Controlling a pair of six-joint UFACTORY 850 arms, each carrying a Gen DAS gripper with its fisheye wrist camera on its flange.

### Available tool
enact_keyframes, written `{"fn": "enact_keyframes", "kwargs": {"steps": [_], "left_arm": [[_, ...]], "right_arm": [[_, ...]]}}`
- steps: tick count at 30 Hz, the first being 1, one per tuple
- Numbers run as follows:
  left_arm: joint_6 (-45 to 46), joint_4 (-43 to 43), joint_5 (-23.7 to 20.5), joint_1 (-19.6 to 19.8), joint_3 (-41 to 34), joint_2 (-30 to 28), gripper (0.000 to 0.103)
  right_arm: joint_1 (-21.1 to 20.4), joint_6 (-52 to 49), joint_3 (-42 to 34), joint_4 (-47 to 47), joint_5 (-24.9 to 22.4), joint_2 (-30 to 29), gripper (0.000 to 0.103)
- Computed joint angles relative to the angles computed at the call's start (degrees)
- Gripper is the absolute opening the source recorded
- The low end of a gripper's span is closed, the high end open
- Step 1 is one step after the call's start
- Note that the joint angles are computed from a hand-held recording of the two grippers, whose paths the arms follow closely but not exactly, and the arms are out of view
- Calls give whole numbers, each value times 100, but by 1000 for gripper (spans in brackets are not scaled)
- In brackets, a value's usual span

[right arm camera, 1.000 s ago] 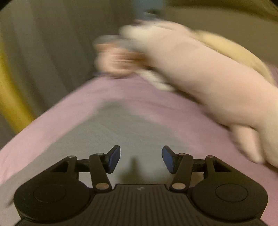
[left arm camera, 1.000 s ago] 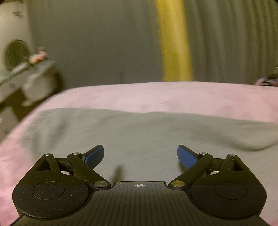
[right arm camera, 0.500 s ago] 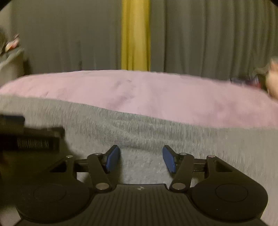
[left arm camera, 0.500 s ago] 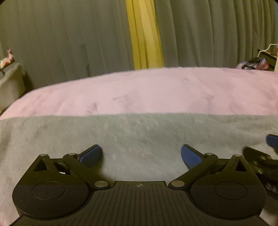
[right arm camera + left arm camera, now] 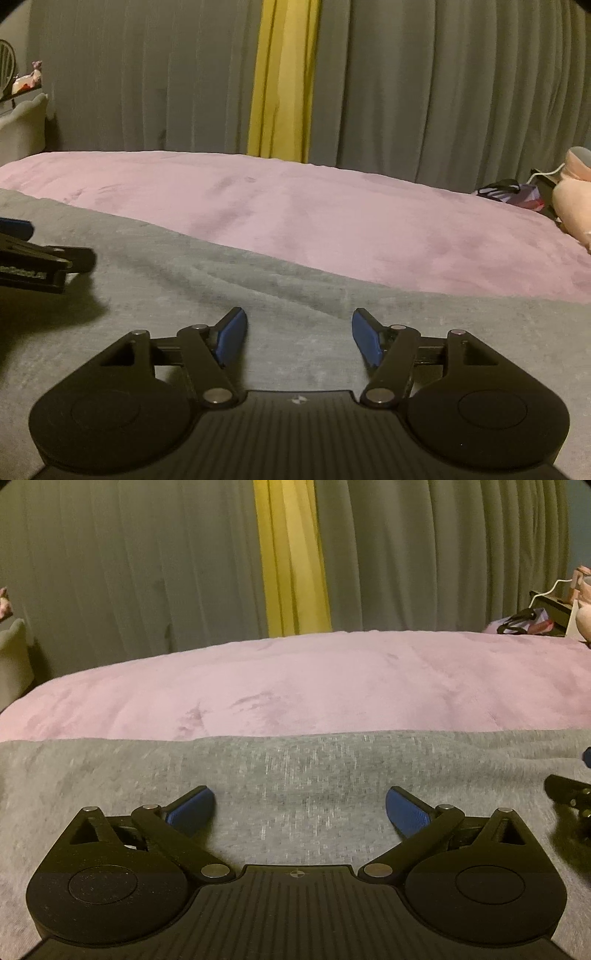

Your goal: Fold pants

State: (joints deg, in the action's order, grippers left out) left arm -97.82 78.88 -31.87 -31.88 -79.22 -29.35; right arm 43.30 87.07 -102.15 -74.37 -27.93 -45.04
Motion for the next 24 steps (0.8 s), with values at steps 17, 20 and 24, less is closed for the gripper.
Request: {"fn": "enact_keyframes", "kwargs": {"steps": [17,20,24], "left_arm": [[-1047,-78,-715,269,647,454,103],[-1048,42,-1125,67,758,528,103],[-812,1,-746,-290,719,518,103]], "right_arm": [[-898,938,1450,743,-887,1073,99],[-808,1070,1492,1052,-1140,1216,91],[-576,617,1609,995,67,1324,91]]}}
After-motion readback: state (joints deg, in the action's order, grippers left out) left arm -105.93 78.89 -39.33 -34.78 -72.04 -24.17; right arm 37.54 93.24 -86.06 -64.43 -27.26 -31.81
